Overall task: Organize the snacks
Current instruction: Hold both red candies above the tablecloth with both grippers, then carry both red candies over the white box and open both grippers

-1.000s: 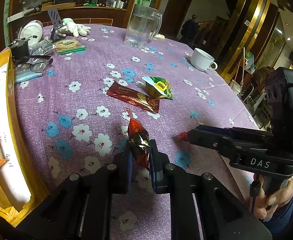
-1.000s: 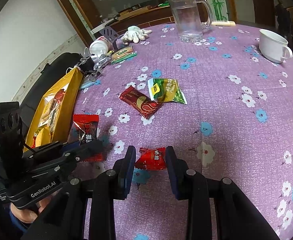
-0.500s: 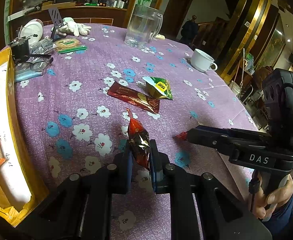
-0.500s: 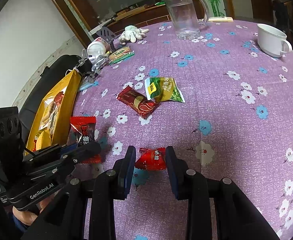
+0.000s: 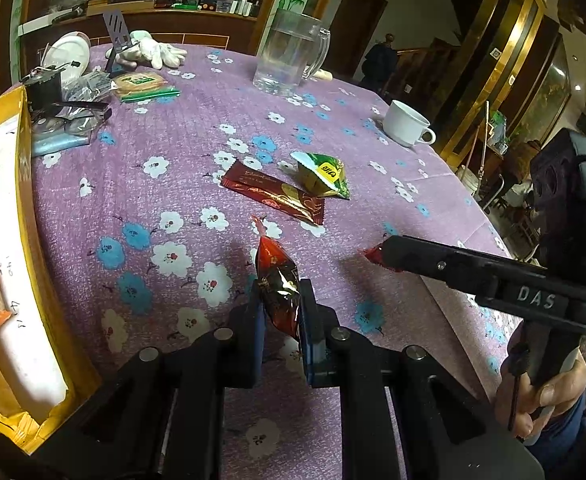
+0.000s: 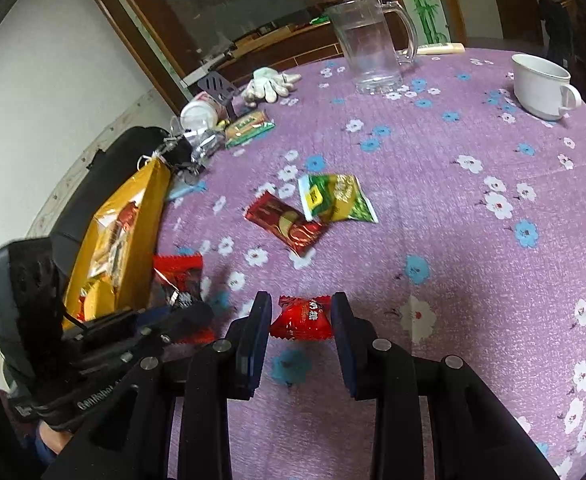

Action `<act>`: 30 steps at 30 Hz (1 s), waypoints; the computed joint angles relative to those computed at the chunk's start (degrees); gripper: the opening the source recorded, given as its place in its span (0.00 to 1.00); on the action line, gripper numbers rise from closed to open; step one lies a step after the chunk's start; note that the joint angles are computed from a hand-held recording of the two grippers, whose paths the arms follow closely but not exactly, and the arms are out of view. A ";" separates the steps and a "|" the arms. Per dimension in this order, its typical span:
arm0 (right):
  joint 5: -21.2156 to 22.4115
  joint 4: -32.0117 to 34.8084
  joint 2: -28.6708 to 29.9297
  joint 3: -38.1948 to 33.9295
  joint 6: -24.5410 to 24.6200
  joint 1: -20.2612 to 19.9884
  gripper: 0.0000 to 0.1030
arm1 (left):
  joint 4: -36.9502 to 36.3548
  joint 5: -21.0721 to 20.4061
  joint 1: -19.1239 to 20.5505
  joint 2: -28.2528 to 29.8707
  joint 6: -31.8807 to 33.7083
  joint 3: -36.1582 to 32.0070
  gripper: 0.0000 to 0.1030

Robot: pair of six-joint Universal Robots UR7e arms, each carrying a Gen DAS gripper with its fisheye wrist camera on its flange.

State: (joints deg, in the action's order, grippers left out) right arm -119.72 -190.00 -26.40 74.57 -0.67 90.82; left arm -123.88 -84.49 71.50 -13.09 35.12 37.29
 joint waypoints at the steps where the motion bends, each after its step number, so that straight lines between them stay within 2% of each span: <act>1: 1.05 0.06 -0.12 0.07 0.53 -0.16 0.31 | -0.61 0.04 -0.02 -0.21 0.07 0.46 0.12; 3: 2.05 0.25 -0.15 0.13 0.68 -0.31 0.31 | -2.74 0.16 -0.10 -0.89 0.33 1.99 0.12; 7: 0.61 0.75 -0.02 0.16 0.77 -0.15 0.31 | -3.33 0.00 -0.13 -1.28 0.32 2.68 0.12; 17: -0.22 -4.58 -0.05 1.06 -1.69 0.29 0.31 | -4.06 -3.60 -0.07 -3.41 0.39 4.74 0.12; 25: 0.97 -2.97 -0.07 0.56 0.44 1.07 0.31 | -5.39 -7.27 1.45 -6.47 -0.93 5.13 0.12; 30: 3.89 1.07 0.88 -1.92 1.50 2.55 0.31 | -6.12 -6.35 3.23 -6.44 -2.48 1.72 0.12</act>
State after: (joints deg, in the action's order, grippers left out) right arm -115.83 -188.94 -25.52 72.65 0.84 93.37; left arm -130.00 -90.84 74.73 -19.52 32.65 39.02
